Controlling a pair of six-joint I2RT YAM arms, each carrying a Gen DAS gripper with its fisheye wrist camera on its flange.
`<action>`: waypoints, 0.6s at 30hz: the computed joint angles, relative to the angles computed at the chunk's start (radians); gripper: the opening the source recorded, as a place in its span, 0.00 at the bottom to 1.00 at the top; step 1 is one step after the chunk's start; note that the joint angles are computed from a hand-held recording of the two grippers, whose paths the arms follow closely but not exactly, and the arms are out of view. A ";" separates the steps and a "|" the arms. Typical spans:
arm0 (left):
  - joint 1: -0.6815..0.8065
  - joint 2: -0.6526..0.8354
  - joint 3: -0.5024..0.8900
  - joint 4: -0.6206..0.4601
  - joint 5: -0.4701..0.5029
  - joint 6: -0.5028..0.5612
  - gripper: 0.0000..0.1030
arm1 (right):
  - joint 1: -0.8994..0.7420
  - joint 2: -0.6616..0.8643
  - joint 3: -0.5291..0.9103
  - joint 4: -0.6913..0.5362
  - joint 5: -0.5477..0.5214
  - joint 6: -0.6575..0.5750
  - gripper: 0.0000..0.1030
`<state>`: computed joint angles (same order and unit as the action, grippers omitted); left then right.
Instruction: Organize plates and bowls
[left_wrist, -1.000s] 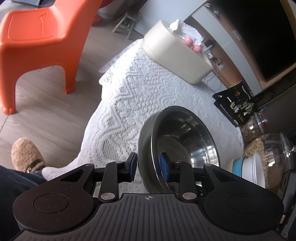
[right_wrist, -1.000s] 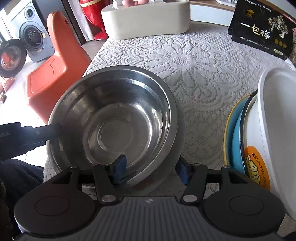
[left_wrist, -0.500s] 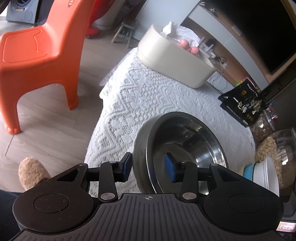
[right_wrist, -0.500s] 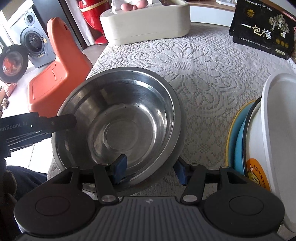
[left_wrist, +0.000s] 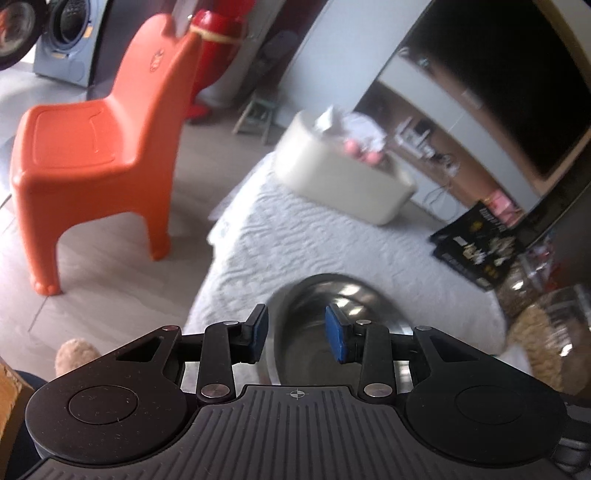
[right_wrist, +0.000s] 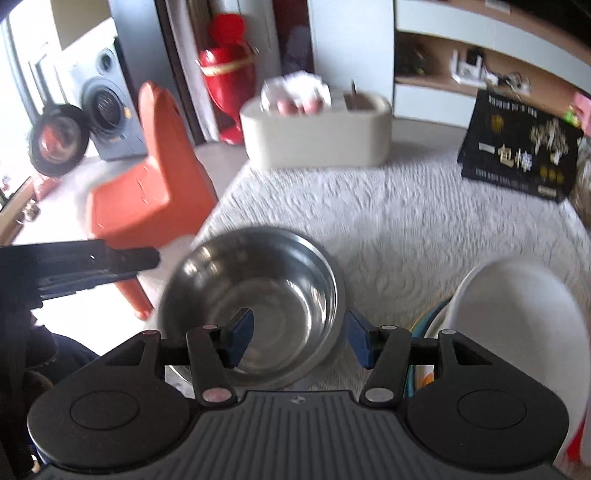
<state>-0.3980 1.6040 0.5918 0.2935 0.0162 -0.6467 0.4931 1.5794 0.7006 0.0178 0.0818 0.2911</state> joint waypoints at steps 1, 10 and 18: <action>-0.006 -0.014 0.002 -0.006 0.010 -0.001 0.36 | -0.014 -0.037 -0.018 0.005 -0.012 -0.014 0.56; -0.158 -0.018 0.094 -0.050 0.076 -0.035 0.36 | -0.228 -0.299 -0.182 0.061 0.004 -0.115 0.70; -0.337 0.131 0.278 -0.112 0.037 -0.019 0.36 | -0.503 -0.229 -0.317 0.228 -0.073 -0.242 0.70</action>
